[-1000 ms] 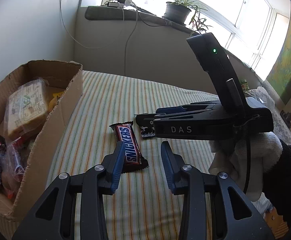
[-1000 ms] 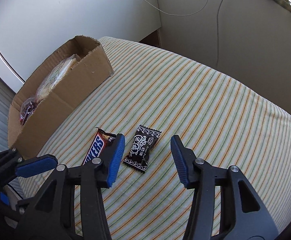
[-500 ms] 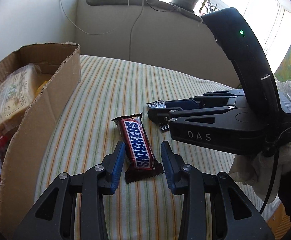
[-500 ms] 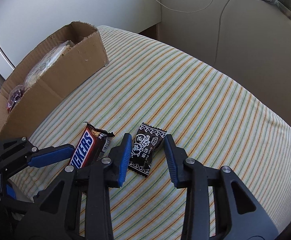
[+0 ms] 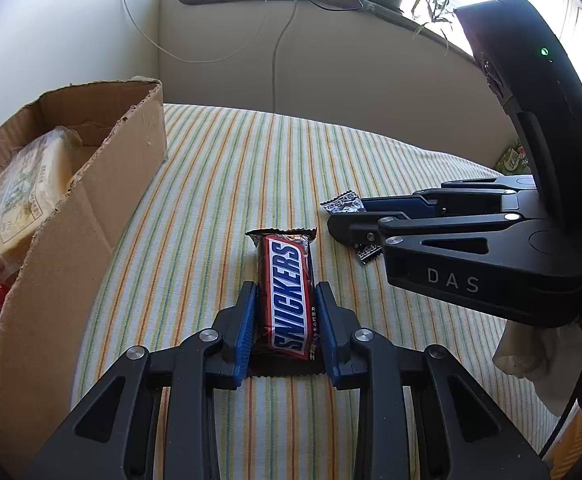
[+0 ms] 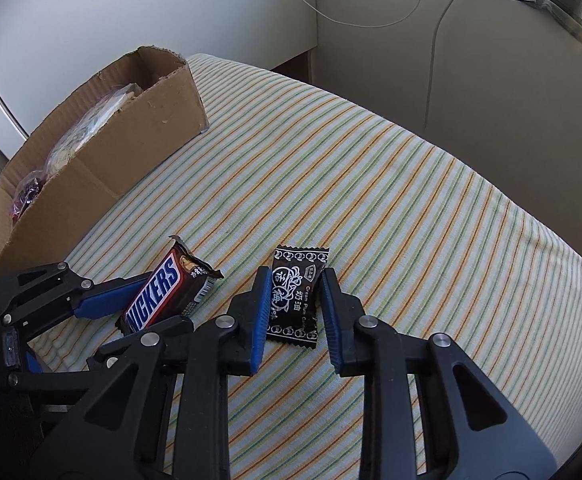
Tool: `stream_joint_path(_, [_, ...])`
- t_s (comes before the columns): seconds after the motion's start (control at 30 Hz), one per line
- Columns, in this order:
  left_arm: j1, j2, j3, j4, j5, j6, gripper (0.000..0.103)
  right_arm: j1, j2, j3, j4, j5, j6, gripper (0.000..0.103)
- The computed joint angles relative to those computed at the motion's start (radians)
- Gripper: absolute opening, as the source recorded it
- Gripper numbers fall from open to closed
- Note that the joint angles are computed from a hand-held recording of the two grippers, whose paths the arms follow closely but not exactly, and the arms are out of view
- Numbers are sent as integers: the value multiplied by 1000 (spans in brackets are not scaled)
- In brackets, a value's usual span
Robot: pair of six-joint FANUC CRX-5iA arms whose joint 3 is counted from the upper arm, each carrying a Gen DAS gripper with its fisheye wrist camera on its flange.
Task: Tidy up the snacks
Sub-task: 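Carry both items into the box and open both tools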
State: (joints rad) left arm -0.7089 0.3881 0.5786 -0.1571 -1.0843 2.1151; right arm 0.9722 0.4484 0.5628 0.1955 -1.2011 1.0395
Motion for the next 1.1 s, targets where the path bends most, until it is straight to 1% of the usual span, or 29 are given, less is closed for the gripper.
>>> stream_joint_path(0.53, [-18,-10,-4,-44,-9,-2,28,13,-72,-108,38,29,-52,25])
stream_joint_path(0.83, [-39,-41,-19,-77,0,24,28,29,-111,-149,70,41,-89,25])
stream_joint_path(1.1, [-57,-101,-63,-121,26,61,28,54,-145,-180,104,52,-125,25])
